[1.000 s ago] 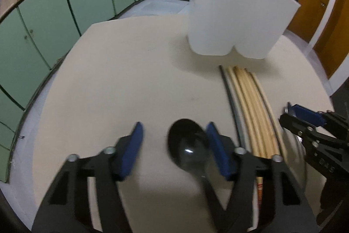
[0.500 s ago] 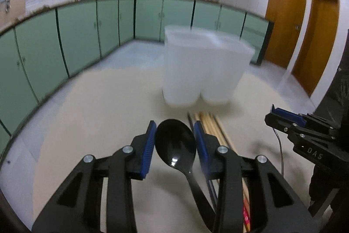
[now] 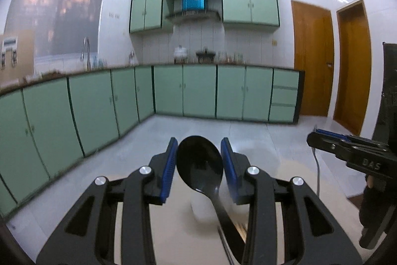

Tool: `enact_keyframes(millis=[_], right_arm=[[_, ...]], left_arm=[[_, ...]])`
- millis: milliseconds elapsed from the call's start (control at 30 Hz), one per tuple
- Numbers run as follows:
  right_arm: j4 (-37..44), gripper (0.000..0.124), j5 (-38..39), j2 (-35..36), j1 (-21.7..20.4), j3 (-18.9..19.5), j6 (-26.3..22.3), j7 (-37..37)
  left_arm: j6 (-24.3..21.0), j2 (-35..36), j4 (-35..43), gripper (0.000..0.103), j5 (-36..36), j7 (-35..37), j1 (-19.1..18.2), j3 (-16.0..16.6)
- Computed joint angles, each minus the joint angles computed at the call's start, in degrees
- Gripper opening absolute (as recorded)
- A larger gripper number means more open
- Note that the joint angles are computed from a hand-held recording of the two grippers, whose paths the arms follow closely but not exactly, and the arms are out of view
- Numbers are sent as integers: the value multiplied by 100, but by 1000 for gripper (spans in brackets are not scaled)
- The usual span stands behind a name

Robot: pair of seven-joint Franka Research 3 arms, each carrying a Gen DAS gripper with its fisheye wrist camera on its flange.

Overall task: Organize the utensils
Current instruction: 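Lift both spoons, lower them into the white holder and open both tools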

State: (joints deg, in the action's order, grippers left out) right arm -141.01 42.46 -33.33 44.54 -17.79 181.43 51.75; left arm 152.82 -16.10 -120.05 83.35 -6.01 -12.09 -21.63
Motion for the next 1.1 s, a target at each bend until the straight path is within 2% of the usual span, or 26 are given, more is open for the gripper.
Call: enact_keyframes(millis=[100, 233, 333, 367, 467, 567, 667, 733, 800, 867, 967, 1033, 1100], right_arm=[[534, 28, 96, 232, 674, -563, 182, -250], [1295, 28, 66, 938, 1016, -922, 415, -288], [1685, 28, -72, 1557, 732, -769, 611, -163], [1836, 28, -118, 1789, 740, -821, 657, -125], [2063, 28, -95, 2156, 1226, -1365, 698, -63], [2143, 28, 56, 2363, 1159, -1375, 438, -80], [2008, 29, 126, 2354, 883, -1123, 180, -188], [1909, 29, 313, 2270, 800, -1019, 101, -320], [1775, 34, 271, 2178, 459, -705, 62, -241], [1593, 39, 78, 2047, -74, -211, 73, -14], [1218, 52, -245, 1687, -1049, 647, -57, 490], [852, 59, -634, 1358, -1766, 1240, -205, 994], [512, 71, -769, 1023, -2273, 1676, -379, 1278]], left_arm=[[-156, 498, 710, 34, 481, -71, 68, -33], [-600, 1333, 1648, 34, 826, 115, -149, 88], [-832, 1851, 2105, 34, 824, 354, -365, 274], [-855, 1990, 2220, 34, 791, 405, -432, 343], [-807, 2162, 2303, 35, 759, 420, -597, 578], [-685, 2152, 2175, 35, 627, 492, -713, 765], [-558, 2049, 1977, 36, 505, 550, -733, 852], [-484, 1906, 1812, 42, 446, 515, -708, 856], [-444, 1766, 1672, 45, 338, 550, -674, 831], [-448, 1635, 1525, 46, 220, 563, -639, 784], [-517, 1289, 1187, 54, -96, 633, -583, 681], [-558, 950, 819, 62, -397, 715, -548, 587], [-682, 604, 434, 66, -911, 970, -537, 462]])
